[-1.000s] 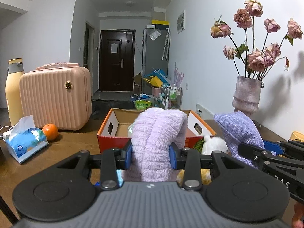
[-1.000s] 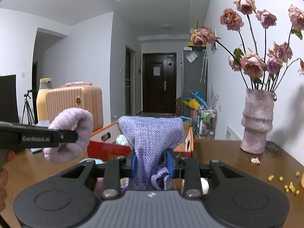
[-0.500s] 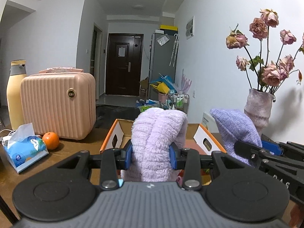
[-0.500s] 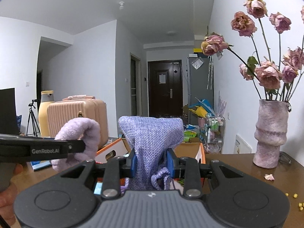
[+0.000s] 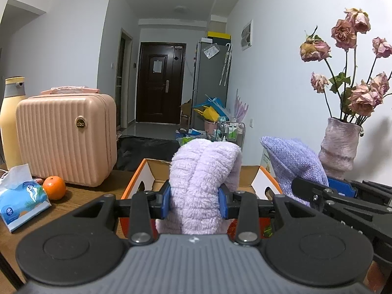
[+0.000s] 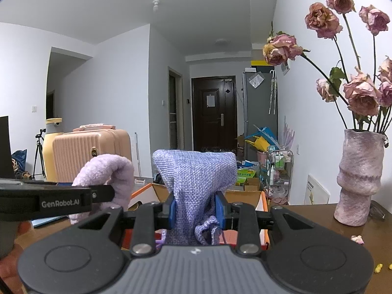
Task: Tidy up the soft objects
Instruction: 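Carry the sock and pouch in both tools over the cardboard box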
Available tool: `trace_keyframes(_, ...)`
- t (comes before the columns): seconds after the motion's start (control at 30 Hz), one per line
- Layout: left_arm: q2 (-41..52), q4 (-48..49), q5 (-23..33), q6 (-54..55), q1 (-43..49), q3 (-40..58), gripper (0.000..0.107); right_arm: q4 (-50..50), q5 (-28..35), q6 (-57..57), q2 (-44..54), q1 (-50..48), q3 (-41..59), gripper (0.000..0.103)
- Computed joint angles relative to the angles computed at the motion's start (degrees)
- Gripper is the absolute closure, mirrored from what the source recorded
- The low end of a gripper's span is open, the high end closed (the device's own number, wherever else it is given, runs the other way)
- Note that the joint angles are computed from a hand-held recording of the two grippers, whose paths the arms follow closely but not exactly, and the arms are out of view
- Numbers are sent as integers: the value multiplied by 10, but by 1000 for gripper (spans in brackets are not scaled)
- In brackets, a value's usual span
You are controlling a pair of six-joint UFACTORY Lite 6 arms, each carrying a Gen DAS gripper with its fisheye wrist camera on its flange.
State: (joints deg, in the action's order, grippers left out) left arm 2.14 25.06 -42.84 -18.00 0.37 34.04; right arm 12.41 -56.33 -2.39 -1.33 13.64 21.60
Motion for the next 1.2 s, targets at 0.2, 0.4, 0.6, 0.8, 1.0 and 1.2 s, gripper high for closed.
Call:
trace_keyframes(0.2,48,-26,2,19,-13,43,70,-44,1,13,54,-33,53,73)
trace_keyframes(0.4,101,-54,12,35,-29,99,70,-80,14,20,103,-62,109,73)
trace_keyframes(0.6,159,-83,28,57,-47,162,70,-109,27,28,152,-88,164,73)
trace_keyframes(0.8,205,-100,39,71,-59,215,70,-129,41,36,196,-107,215,73)
trace_keyframes(1.0,238,-118,50,84,-70,257,70,-151,59,46,231,-124,258,73)
trace_keyframes(1.2,269,-143,53,105,-77,293,70,-159,80,49,261,-129,298,73)
